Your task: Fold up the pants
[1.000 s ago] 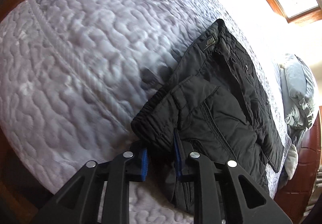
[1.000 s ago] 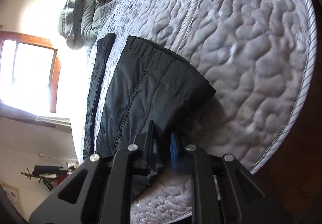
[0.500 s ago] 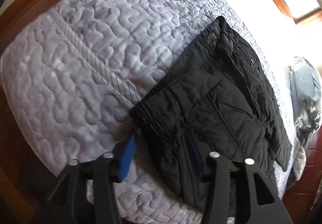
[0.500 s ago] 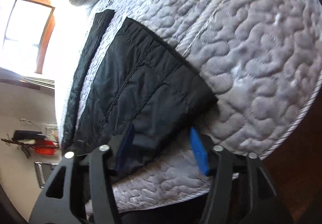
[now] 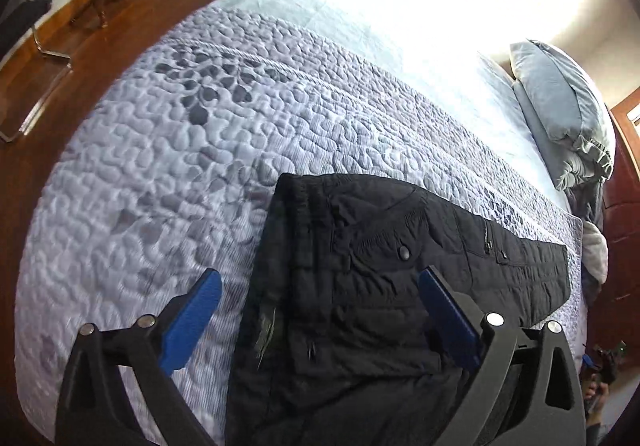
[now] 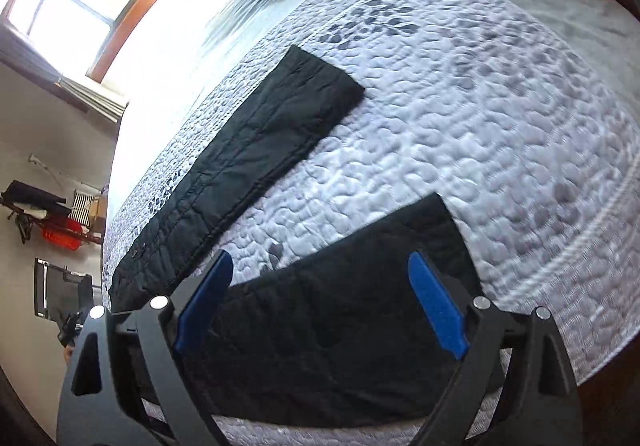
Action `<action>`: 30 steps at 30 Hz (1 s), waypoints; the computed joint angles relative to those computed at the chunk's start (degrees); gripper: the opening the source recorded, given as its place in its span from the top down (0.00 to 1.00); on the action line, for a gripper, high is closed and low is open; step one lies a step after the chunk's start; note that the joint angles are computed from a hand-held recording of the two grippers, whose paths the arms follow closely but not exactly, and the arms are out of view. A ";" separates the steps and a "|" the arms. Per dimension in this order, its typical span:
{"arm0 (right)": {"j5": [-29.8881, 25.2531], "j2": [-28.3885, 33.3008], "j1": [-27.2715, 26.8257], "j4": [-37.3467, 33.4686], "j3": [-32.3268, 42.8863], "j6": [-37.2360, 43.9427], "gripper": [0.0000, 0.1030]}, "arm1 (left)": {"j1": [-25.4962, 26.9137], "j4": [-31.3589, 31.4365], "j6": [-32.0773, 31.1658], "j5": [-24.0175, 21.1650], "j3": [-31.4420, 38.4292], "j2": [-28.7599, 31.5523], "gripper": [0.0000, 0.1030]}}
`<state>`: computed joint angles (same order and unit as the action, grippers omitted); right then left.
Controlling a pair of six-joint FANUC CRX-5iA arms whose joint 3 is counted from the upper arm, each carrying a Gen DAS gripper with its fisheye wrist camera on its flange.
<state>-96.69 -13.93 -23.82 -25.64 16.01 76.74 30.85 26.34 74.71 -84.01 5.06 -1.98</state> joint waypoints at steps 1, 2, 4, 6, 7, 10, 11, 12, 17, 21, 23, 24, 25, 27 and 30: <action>1.08 1.06 1.97 0.56 0.23 -0.70 0.13 | -0.88 -0.61 0.39 0.59 1.09 2.17 0.04; 1.80 2.47 3.52 0.54 0.84 -1.38 0.13 | -1.42 -0.61 0.28 0.87 1.62 3.94 0.04; 3.21 5.09 5.49 0.59 2.01 -2.33 0.13 | -2.34 -0.29 0.45 1.05 2.45 7.26 0.04; 4.07 7.49 7.82 1.14 3.28 -2.89 0.13 | -3.02 0.41 -0.03 1.21 3.16 10.18 0.04; 4.53 8.59 9.20 1.99 3.87 -3.07 0.13 | -3.59 0.01 0.09 0.72 4.02 11.67 0.04; 4.80 12.44 11.24 2.82 6.56 -2.77 0.13 | -4.36 0.42 -1.35 -0.13 4.38 14.18 0.04; 4.62 14.16 11.52 2.53 8.08 -2.52 0.13 | -4.50 0.76 -2.01 0.12 4.16 14.45 0.04; 4.31 15.56 11.59 2.13 9.58 -2.18 0.13 | -4.41 1.43 -2.69 0.30 3.77 14.42 0.04; 2.48 23.93 10.82 1.33 18.96 0.37 0.12 | -4.33 1.76 -2.44 0.23 3.87 14.73 0.17; 1.33 30.75 10.06 3.07 27.03 2.21 0.12 | -4.37 1.13 -1.13 -1.51 5.21 15.14 0.62; 0.03 34.68 9.22 3.54 31.44 3.13 0.12 | -5.12 -0.25 -0.76 -1.56 6.00 14.99 0.63; -0.91 36.50 8.96 4.01 33.48 3.47 0.12 | -5.44 -0.63 -0.50 -1.48 6.21 15.04 0.63; -1.75 38.45 8.90 4.93 35.61 4.00 0.12 | -5.65 -0.96 -0.21 -1.44 6.31 15.13 0.63; -2.37 41.31 9.13 6.93 38.21 5.17 0.12 | -5.91 -1.20 0.51 -1.24 6.36 15.52 0.63; -3.68 45.94 9.12 7.67 42.69 6.41 0.12 | -6.25 -1.72 1.10 -0.09 5.54 15.20 0.64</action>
<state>-100.37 32.01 -14.70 -17.97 58.70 83.15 24.60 24.61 75.81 -84.09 10.60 13.22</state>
